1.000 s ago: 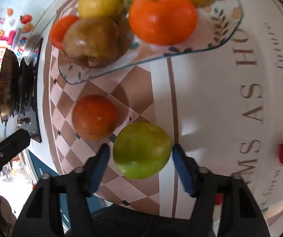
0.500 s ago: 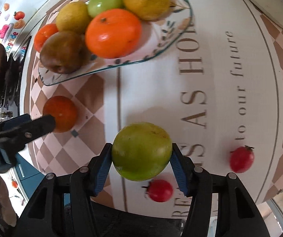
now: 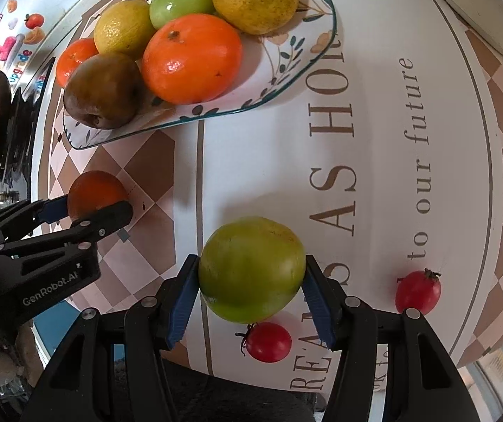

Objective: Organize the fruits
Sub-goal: 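Carry both fruits onto the white plate and open both tools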

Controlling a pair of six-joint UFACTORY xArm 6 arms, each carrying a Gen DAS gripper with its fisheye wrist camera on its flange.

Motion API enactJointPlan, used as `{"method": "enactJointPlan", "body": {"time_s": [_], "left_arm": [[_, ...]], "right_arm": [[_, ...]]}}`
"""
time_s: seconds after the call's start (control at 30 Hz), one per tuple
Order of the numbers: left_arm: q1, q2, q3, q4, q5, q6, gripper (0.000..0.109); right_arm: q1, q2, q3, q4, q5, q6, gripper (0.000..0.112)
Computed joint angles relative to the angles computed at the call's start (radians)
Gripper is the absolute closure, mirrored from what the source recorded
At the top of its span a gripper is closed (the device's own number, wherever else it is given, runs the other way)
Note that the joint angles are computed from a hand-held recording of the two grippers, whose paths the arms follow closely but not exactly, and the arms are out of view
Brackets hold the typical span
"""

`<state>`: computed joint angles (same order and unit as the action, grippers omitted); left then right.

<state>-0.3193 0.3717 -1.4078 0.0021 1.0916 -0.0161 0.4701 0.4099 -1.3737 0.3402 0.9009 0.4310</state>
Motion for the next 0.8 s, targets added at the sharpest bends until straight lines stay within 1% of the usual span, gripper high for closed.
{"method": "enactJointPlan", "body": {"time_s": [0.07, 0.17, 0.37, 0.5, 0.6, 0.7, 0.73, 0.8], "left_arm": [[0.018, -0.014, 0.018, -0.023, 0.0, -0.008, 0.055], [0.062, -0.029, 0.028, -0.104, 0.021, -0.014, 0.055], [0.205, -0.035, 0.003, -0.392, 0.108, -0.042, 0.055], [0.264, -0.065, -0.012, -0.51, 0.126, -0.062, 0.055], [0.272, -0.052, -0.076, -0.507, 0.119, -0.076, 0.055], [0.269, 0.023, -0.216, -0.45, 0.134, -0.11, 0.055], [0.27, 0.023, -0.218, -0.433, 0.127, -0.114, 0.055], [0.252, 0.076, -0.292, -0.377, 0.127, -0.141, 0.055]], "right_arm": [[0.001, 0.018, -0.026, -0.001, 0.011, -0.001, 0.052], [0.0, 0.015, -0.024, 0.032, 0.003, -0.016, 0.052], [-0.029, 0.012, -0.019, 0.139, -0.03, -0.081, 0.052], [-0.059, 0.0, -0.032, 0.188, -0.046, -0.115, 0.052], [-0.08, -0.021, -0.044, 0.179, -0.061, -0.117, 0.052], [-0.107, -0.013, -0.097, 0.107, -0.063, -0.094, 0.052], [-0.118, 0.008, -0.138, 0.063, -0.05, -0.08, 0.052], [-0.135, 0.036, -0.191, 0.011, -0.026, -0.067, 0.052]]}}
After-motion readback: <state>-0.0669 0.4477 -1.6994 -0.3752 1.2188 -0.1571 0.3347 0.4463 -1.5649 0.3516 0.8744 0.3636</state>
